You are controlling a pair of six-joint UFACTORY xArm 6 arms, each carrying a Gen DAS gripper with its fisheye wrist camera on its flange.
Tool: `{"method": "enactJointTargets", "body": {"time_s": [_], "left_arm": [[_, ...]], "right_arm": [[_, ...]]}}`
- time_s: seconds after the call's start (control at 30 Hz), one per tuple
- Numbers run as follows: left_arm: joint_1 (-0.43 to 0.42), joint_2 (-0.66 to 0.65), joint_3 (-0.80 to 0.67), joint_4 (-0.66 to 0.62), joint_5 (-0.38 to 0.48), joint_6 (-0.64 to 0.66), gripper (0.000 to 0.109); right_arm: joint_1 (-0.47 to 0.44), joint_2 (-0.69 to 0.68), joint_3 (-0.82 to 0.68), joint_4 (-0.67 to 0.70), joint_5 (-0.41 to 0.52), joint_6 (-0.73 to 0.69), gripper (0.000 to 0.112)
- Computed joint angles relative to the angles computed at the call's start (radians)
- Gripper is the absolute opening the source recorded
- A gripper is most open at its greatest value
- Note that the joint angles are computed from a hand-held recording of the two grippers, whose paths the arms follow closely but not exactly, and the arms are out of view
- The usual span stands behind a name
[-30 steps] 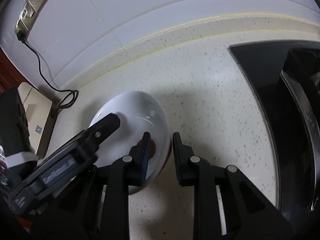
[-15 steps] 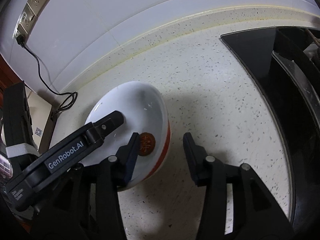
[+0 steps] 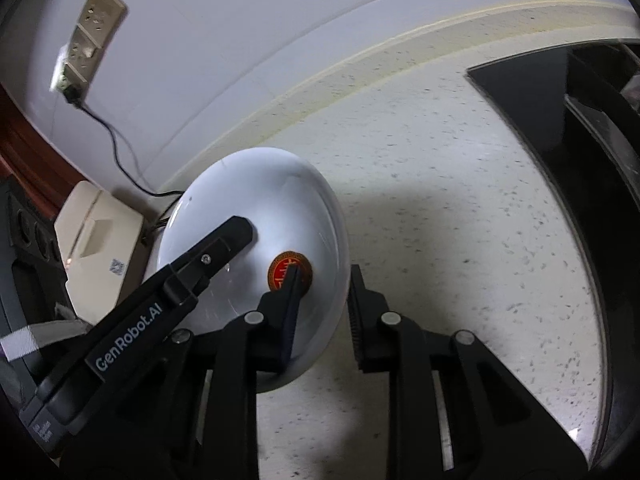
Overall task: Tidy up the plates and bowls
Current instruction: 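Grasp a white bowl with the left gripper while the right holds the red-banded bowl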
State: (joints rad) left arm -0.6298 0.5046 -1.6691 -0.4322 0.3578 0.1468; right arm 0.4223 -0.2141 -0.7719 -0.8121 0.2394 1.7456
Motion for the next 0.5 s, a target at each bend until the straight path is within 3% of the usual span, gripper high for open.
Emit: {"method": "enactJointTargets", "body": {"time_s": [0.23, 0.43, 0.5], "left_arm": [[0.006, -0.09, 0.146, 0.05, -0.165, -0.04, 0.02], [0.02, -0.14, 0.223, 0.056, -0.218, -0.034, 0.019], [0.023, -0.151, 0.241, 0.072, -0.241, -0.056, 0.02]], "right_arm": [[-0.002, 0.038, -0.035, -0.066, -0.104, 0.005, 0.026], [-0.017, 0.064, -0.076, -0.238, -0.174, 0.131, 0.026], [-0.01, 0.077, -0.089, -0.226, -0.173, 0.109, 0.026]]}}
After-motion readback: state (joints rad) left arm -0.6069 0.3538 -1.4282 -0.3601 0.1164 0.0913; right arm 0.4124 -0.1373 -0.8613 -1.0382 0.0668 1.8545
